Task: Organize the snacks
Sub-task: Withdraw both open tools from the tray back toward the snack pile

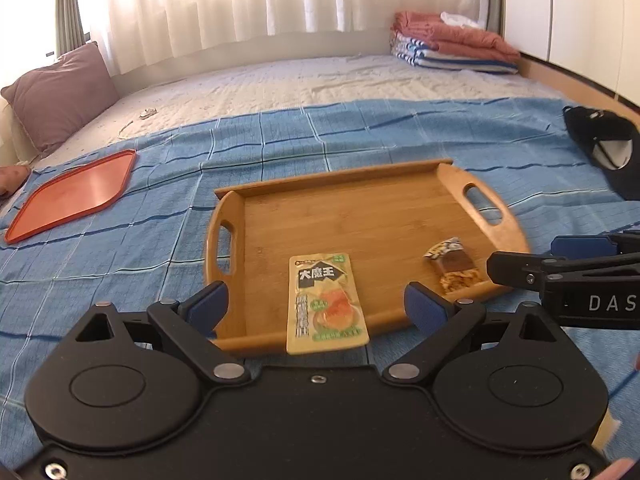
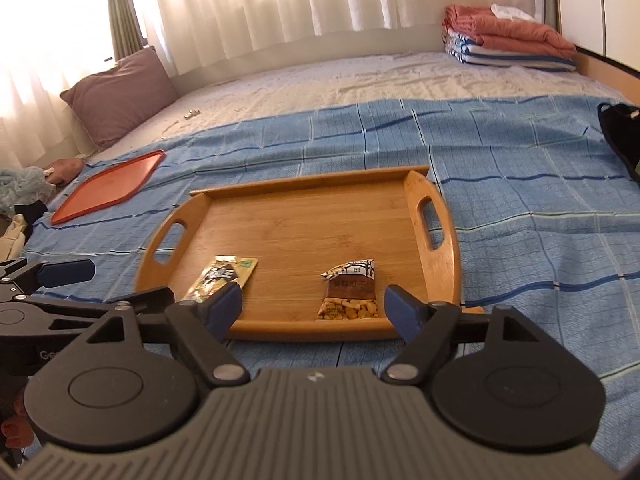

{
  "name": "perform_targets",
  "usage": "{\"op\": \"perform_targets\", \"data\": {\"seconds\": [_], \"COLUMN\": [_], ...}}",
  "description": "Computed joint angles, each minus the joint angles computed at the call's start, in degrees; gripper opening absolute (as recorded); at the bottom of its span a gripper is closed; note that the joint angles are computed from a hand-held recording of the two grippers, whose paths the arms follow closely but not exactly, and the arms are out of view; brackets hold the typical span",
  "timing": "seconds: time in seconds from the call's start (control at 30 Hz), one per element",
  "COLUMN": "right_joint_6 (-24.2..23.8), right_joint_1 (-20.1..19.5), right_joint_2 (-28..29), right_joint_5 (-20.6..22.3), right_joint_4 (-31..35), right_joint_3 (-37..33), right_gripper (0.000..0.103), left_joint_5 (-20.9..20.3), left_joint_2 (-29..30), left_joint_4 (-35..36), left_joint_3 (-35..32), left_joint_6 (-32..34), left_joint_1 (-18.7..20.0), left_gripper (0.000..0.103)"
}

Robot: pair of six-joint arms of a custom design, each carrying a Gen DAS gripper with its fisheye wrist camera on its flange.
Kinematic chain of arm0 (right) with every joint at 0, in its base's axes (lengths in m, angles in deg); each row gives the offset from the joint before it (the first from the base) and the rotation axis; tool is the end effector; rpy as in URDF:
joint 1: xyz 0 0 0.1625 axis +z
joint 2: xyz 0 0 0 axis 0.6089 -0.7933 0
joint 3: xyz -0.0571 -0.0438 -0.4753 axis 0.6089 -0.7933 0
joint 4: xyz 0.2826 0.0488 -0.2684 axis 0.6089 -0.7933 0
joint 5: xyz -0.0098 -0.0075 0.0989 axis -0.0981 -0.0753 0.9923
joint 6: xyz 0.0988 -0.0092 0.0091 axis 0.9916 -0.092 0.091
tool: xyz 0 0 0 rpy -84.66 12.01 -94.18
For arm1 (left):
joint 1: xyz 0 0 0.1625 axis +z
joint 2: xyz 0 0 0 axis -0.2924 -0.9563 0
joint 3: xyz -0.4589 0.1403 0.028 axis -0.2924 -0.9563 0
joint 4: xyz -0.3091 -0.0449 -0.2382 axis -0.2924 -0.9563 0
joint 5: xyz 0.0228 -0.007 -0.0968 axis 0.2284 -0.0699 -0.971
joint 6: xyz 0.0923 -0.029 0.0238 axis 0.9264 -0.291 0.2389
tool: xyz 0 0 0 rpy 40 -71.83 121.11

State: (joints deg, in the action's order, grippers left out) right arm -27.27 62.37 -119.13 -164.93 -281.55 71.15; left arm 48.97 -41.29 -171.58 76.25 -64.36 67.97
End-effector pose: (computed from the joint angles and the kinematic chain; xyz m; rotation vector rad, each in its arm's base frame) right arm 0.1787 -0.5175 0.1136 0.3359 -2.3656 1.1118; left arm -0.1878 -0.5635 0.1426 0.7327 2.1751 -0.8829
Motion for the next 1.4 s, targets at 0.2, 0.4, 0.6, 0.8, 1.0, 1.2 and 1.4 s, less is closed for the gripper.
{"op": "perform_targets", "data": {"seconds": [0.2,0.4,0.6,0.8,1.0,1.2,1.4], "right_joint_6": [0.2,-0.2,-0.7,-0.6,0.1,0.2,-3.8], "right_joint_1": [2.4,5.0,7.2,8.6,9.2,9.9,10.7], "right_joint_2": [-1.8,-3.1,-3.9,-4.5,-4.7,-4.2,-0.7], "right_joint_5": [0.7,1.1,1.5,1.5,2.3,2.1,-1.2], "right_joint_4": [-2.6,-5.6,-8.6,-10.8,-13.6,-16.0,-22.4], "right_joint_3": [4.6,8.5,11.9,14.8,17.8,20.1,21.5], "right_gripper": [0.086,0.087,0.088,0.088,0.089,0.089,0.090], "left_joint_5": [1.4,2.3,3.6,4.4,5.6,6.2,7.2], "left_joint_2": [-4.3,-9.1,-13.5,-16.9,-19.1,-19.9,-17.9], "left_joint_4": [-2.7,-4.5,-2.9,-1.8,-1.6,-0.8,-3.3], "left_joint_3": [6.7,13.1,18.7,23.6,28.2,31.7,34.7], "left_joint_6": [-0.6,-3.8,-8.4,-12.1,-15.9,-20.5,-23.2], "left_joint_1": [-3.9,-7.9,-11.7,-15.7,-19.9,-23.1,-24.3], "left_gripper": [0.095,0.096,0.096,0.098,0.098,0.099,0.099]}}
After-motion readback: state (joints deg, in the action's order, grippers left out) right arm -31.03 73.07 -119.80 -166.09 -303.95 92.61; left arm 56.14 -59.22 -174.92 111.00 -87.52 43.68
